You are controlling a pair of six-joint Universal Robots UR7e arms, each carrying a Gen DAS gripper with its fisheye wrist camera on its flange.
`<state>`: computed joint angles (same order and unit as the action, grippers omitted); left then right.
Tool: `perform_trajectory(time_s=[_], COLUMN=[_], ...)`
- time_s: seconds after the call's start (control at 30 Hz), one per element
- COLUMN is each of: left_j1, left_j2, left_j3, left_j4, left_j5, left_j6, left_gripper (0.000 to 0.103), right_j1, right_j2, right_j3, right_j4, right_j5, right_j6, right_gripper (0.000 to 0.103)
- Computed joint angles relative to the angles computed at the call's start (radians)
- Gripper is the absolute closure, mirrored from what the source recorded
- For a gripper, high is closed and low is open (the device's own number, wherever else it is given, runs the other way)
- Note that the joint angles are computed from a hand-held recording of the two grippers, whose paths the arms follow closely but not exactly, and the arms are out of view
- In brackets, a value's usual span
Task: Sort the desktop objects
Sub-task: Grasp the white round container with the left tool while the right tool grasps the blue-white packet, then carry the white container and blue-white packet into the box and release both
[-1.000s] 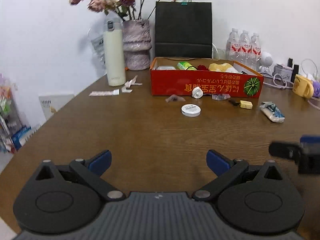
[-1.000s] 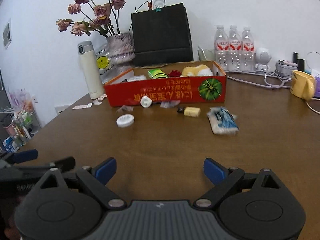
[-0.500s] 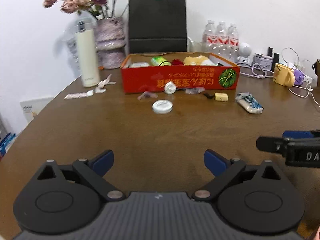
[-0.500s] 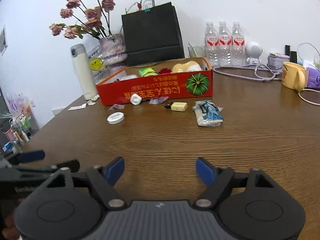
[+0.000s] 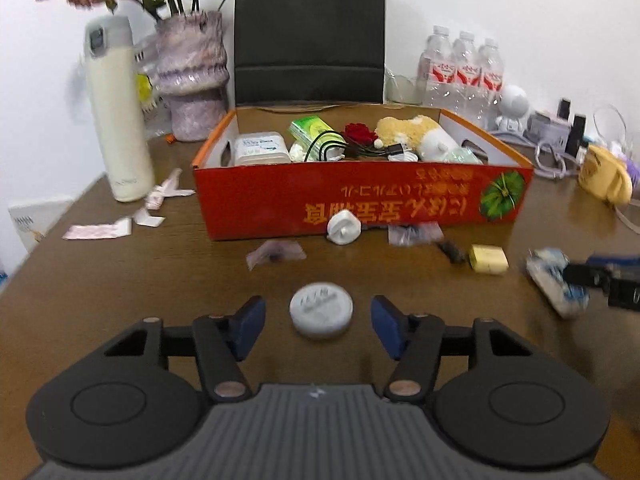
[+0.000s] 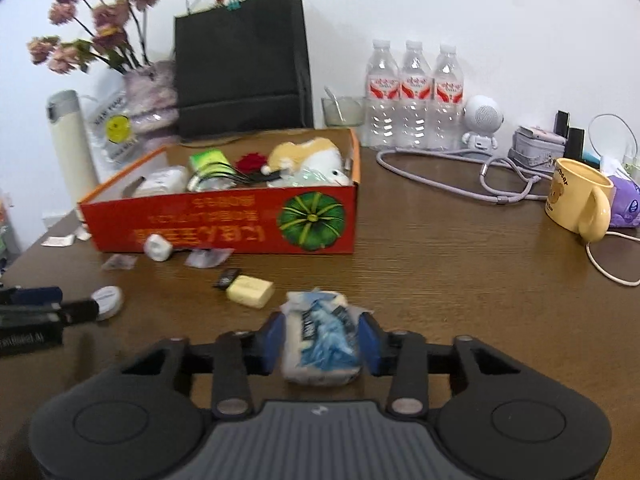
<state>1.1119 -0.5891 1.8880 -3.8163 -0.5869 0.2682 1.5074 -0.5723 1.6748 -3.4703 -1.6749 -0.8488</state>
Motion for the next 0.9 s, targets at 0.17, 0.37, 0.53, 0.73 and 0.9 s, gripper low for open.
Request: perform_trajectory(time_s=[0.17, 0.37, 0.53, 0.73, 0.9], left_j1=[0.039, 0.02, -0.038, -0.125, -0.188], left_j2=[-0.013, -0.004, -0.029, -0.043, -0.057], left_j3=[-0.024, -0.005, 0.122, 0.284, 0.392], left_j4=[0.089, 0.068, 0.006, -0.081, -0.088], left_j5=[-0.05, -0.035, -0.013, 0.057, 0.098], left_j6=[-0.063, -0.04, -0.128, -0.187, -0.307], left_gripper=[0.063, 0.063, 0.063, 0.063, 0.063], right_j1=[-0.003, -0.002, -0.005, -0.017, -0.018], right_j2=[0.036, 0.019, -0.041, -0.097, -0.13], right_j3=[-0.035, 0.03, 0.17, 0.337, 0.426], right_j4=[0.013, -0.036, -0.056, -0.105, -0.185], right_j5=[-0.035, 0.003, 0.074, 0.107, 0.148], right_j6=[-0.016, -0.07, -0.082, -0.104, -0.129], right_gripper=[0.086, 0.101, 0.101, 0.101, 0.101])
